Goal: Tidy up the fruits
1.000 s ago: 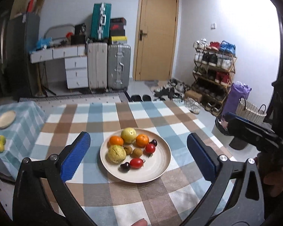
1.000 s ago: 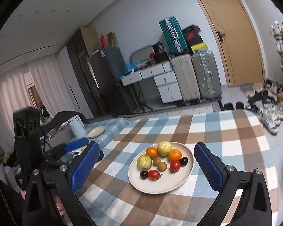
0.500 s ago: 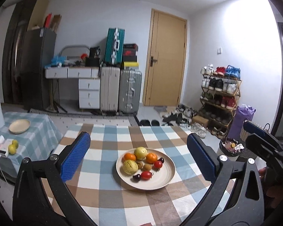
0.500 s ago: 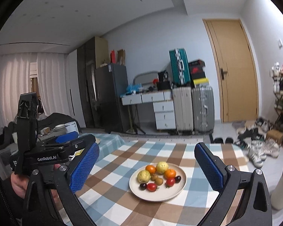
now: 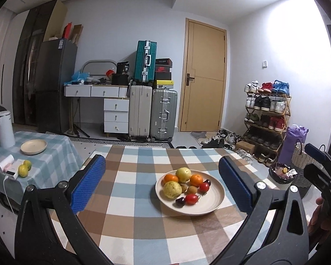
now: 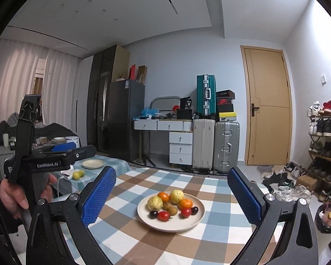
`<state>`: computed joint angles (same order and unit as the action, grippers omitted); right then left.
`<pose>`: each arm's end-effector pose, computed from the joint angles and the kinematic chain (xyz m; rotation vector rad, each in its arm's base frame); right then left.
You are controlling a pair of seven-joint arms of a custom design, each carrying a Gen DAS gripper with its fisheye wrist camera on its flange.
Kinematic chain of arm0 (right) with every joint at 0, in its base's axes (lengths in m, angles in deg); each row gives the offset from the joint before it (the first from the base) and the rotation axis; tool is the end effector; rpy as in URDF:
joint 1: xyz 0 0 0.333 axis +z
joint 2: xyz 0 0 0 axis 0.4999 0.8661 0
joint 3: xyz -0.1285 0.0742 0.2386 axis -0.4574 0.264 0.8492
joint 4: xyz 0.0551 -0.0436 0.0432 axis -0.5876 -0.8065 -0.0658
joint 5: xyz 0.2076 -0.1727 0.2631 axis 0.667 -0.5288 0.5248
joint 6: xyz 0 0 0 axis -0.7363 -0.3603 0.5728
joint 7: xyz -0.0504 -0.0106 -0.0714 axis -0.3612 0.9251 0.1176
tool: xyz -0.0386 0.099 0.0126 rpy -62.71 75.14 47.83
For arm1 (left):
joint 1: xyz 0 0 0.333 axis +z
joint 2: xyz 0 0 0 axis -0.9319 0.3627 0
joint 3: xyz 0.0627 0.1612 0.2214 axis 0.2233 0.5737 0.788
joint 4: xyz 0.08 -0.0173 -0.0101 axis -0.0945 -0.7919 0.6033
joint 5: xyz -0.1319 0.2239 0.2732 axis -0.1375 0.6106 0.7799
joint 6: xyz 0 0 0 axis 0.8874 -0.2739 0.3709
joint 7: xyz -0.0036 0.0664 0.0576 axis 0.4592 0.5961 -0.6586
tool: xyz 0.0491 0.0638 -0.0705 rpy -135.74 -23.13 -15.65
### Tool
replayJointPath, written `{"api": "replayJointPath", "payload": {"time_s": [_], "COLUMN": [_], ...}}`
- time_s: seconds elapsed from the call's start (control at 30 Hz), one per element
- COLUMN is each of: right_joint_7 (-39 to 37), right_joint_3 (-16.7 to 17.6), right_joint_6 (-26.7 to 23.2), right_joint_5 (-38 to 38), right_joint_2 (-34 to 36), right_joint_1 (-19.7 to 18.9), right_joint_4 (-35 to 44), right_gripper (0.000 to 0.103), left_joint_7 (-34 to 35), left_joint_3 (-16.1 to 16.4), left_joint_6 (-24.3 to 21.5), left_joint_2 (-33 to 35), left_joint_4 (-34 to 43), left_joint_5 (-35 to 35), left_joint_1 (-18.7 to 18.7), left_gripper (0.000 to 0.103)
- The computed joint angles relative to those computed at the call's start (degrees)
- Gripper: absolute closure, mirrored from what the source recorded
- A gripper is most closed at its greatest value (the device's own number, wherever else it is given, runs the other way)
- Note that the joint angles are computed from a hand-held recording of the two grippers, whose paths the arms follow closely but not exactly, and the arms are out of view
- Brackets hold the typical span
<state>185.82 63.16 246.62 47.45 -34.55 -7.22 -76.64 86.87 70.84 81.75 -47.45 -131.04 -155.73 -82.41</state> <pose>0.3321 0.1418 0.4878 -1.1764 1.3933 -1.3362 0.5189 -0.1603 0.6148 -0.9437 1.9085 -1.6096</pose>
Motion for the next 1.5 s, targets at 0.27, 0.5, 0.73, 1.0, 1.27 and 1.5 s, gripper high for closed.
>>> {"api": "replayJointPath", "payload": {"time_s": [0.27,0.5,0.73,1.0,1.27,1.5], "right_joint_7": [2.77,5.43,4.44,1.15,0.57,0.13], "right_joint_3": [4.5,8.73,10.28,10.77,10.28,10.63], "right_joint_6": [0.53,2.57,3.83,-0.01,1.79,1.72], "right_joint_5": [0.52,1.83,1.83,0.14,0.0,0.72], "right_joint_2": [2.55,6.06,10.01,14.17,14.97,14.92], "right_joint_1": [-3.08,-7.58,-10.35,-11.62,-11.57,-11.61], "right_joint_4": [-0.85,-0.49,0.82,4.06,3.31,3.36], "right_gripper": [0.0,0.0,0.0,0.0,0.0,0.0], "left_joint_7": [7.74,11.52,16.28,11.12,14.08,14.23], "left_joint_3": [-1.9,-3.91,-5.11,-6.35,-7.16,-7.16], "left_joint_6": [2.57,5.58,5.32,7.61,8.28,8.41], "left_joint_2": [4.61,9.51,11.66,14.61,15.37,15.6], "left_joint_4": [0.57,2.61,3.27,4.88,5.63,5.89], "left_joint_5": [-4.61,-7.52,-9.68,-3.51,-6.38,-6.51], "left_joint_1": [0.0,0.61,1.15,0.96,1.43,1.31], "left_gripper": [0.001,0.001,0.001,0.001,0.001,0.001]}}
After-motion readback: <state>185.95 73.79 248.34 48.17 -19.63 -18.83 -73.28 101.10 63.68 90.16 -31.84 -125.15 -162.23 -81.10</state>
